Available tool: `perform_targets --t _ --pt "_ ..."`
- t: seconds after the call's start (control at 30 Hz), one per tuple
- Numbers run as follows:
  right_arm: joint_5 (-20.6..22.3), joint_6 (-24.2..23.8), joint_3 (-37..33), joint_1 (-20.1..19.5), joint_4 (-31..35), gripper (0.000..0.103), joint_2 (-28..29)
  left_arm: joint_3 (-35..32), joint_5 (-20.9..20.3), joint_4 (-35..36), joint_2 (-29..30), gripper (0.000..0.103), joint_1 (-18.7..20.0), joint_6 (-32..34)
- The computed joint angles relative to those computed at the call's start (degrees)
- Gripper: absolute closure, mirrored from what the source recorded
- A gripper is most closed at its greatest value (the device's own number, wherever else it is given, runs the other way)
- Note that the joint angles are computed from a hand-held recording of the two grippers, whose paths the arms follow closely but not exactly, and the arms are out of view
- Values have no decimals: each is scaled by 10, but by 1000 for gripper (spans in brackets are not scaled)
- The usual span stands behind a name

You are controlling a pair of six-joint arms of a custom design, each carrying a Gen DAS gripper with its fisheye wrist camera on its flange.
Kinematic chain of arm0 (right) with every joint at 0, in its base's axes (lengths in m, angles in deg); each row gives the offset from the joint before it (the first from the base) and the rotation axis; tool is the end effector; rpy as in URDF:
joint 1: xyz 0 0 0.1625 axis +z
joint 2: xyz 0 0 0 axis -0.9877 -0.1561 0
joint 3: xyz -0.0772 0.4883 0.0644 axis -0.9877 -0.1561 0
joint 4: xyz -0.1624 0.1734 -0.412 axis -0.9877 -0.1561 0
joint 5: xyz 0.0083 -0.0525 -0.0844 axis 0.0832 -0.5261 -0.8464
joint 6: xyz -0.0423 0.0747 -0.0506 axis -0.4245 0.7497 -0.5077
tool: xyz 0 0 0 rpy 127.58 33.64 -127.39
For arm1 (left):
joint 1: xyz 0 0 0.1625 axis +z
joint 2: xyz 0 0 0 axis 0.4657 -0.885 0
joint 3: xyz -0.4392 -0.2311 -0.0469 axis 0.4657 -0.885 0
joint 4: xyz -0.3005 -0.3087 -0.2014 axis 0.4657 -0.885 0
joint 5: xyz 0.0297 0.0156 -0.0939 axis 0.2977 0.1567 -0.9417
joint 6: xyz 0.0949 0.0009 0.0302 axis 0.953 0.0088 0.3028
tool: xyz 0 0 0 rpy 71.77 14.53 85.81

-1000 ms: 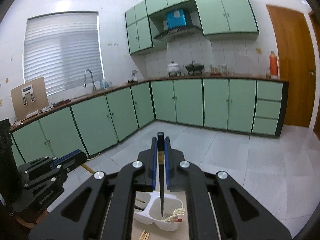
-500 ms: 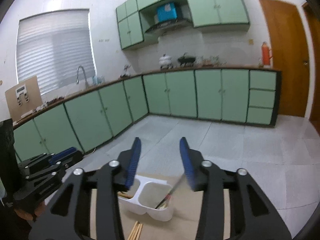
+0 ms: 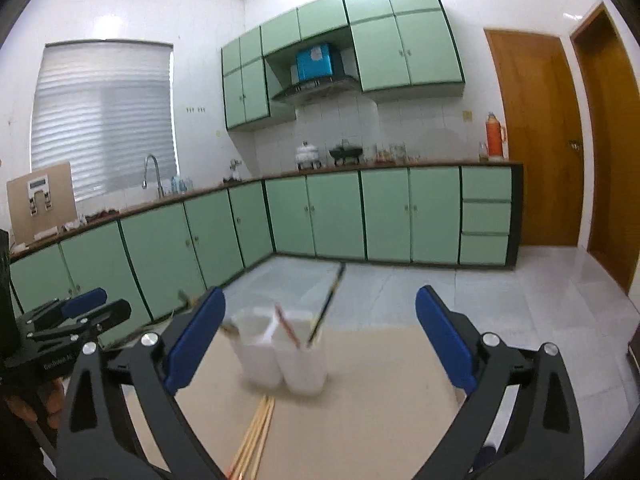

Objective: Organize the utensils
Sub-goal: 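Move both open tools back over the remaining chopsticks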

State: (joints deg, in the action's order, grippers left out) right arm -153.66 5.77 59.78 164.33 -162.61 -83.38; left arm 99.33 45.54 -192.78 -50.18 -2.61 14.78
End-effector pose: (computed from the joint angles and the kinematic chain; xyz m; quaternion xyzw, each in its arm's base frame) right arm 0.0927 -0.4845 0.4087 0.3157 -0.7853 0.5039 0.1723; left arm -0.4192 -0.4482 0.1013 0.2109 0.7667 -0.5258 0.3020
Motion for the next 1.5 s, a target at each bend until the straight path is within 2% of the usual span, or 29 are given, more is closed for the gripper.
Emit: perform_targets --t 0.13,0.23,0.4,0.63,0.8,0.9,1.13,1.4,1.5 --pt "-9 -7 43 -29 -6 9 -15 49 -7 130 -20 33 -6 -162" --pt "-21 -10 70 -44 -11 9 -16 76 -21 201 -29 33 -8 -254" --pt "-35 -39 120 -71 -39 9 -2 105 -48 268 -22 33 -4 -346" --pt "-64 -70 170 -94 -75 10 32 127 -93 344 -12 33 2 -432" --pt "-76 -67 185 -99 -72 13 42 132 -119 375 -5 33 3 -464" --pt "-88 -75 188 -99 -73 21 51 133 -136 383 -2 34 5 -472" --pt "-117 -77 194 -89 -83 31 79 141 -135 392 -7 34 8 -494" --pt "-146 -88 197 -79 -93 51 105 148 -133 375 -9 34 12 -494" --pt "-168 -95 194 -69 -100 63 118 149 -135 368 -8 34 13 -493"
